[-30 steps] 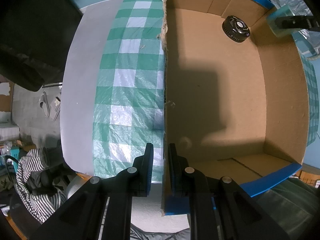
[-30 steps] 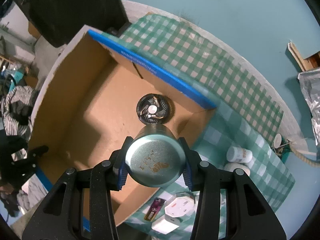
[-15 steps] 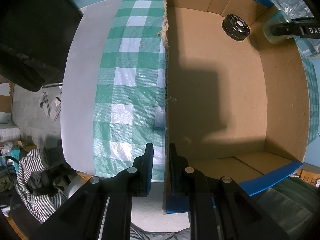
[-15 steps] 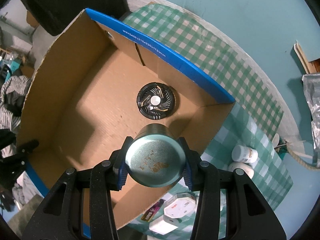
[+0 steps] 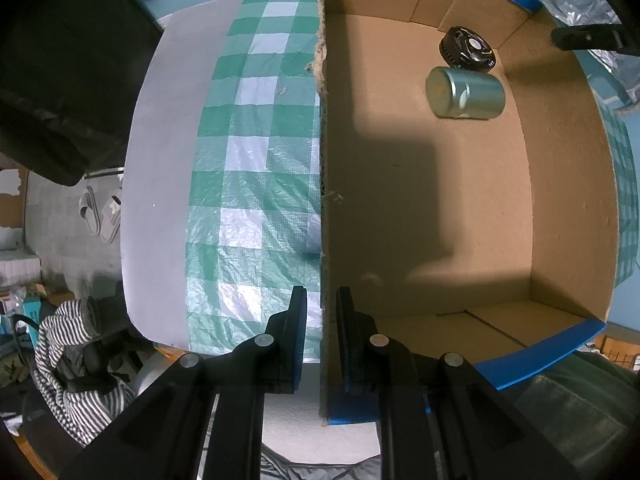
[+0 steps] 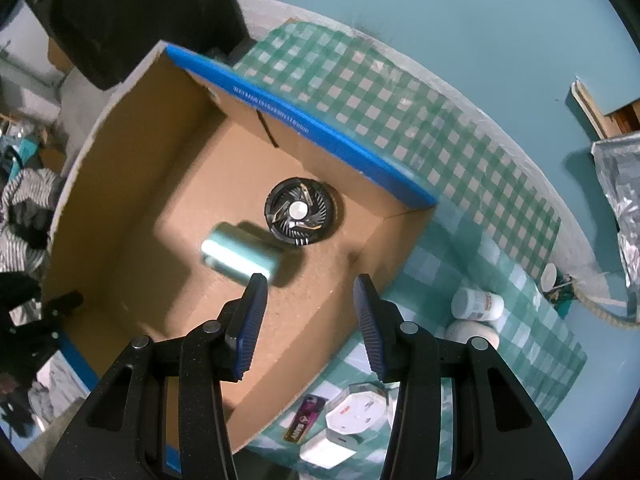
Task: Organize rigid objects
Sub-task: 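Carry the green tin into the box and set it beside the puck, then return the right gripper to the table and grasp the white square charger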
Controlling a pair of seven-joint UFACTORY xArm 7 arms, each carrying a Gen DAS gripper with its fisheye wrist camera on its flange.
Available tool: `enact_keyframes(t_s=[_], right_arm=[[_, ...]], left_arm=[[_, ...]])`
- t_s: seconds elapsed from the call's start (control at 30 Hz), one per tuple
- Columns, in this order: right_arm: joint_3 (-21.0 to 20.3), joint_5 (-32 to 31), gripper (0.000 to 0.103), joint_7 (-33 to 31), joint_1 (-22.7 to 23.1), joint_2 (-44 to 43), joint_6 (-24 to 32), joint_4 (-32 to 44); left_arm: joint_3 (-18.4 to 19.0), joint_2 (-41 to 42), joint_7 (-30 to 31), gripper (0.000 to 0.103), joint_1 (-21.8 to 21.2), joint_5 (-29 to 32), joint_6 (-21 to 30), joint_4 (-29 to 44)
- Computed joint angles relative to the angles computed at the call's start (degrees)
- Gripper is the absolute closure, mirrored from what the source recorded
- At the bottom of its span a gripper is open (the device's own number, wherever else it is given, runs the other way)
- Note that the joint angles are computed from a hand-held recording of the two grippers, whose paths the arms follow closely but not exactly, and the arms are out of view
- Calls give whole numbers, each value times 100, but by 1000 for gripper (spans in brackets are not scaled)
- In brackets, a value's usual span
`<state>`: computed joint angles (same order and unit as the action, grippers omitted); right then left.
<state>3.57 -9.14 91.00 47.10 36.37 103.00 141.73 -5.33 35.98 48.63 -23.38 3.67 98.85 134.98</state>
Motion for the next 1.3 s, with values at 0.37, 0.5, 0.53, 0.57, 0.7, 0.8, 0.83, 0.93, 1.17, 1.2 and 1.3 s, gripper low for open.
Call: enact_keyframes(t_s=[0.37,0.5,0.53,0.57,0.7,0.8,0.83,0.93,1.17,1.2,1.3], right_arm=[[-132,-292,53,427,362,-275,262,45],[13,-355,49,796,417,-668,176,-512],[65,-350,49,900,413,-801,128,-718],[121,-348,48,1019,412,-929,84,-915],[398,-277,48,1606,339,-1548,-206,-1914],[631,-199,48,2057,232,-1959,-457,-2599],[710,-143,48,2251,196,-2116,-591,-2875],[938,-8,48,2688,64,-2463,-913,-3496],[1323,355,42,3739,-175,-3057,-1741,-4760],[1363,417,42,3871,-209,-3138,-1898,-4955],[1478,559,42,4269,-293,-3346,-2310,-5451]], left_arm=[[-30,-173,-1,89,-1,18,-118,-287],[-34,-189,-12,88,-8,26,-128,-314],[-36,-184,-9,89,-7,24,-123,-305],[-39,-190,-7,89,-7,22,-127,-315],[-42,-176,2,89,-18,30,-99,-281],[-39,-166,13,88,-26,33,-71,-254],[-36,-123,14,89,-34,38,-39,-181],[-28,-123,17,88,-40,42,-32,-180],[-12,-93,15,89,-53,61,-5,-144],[-11,-89,15,89,-56,66,-5,-140],[-10,-73,9,89,-57,65,6,-115]])
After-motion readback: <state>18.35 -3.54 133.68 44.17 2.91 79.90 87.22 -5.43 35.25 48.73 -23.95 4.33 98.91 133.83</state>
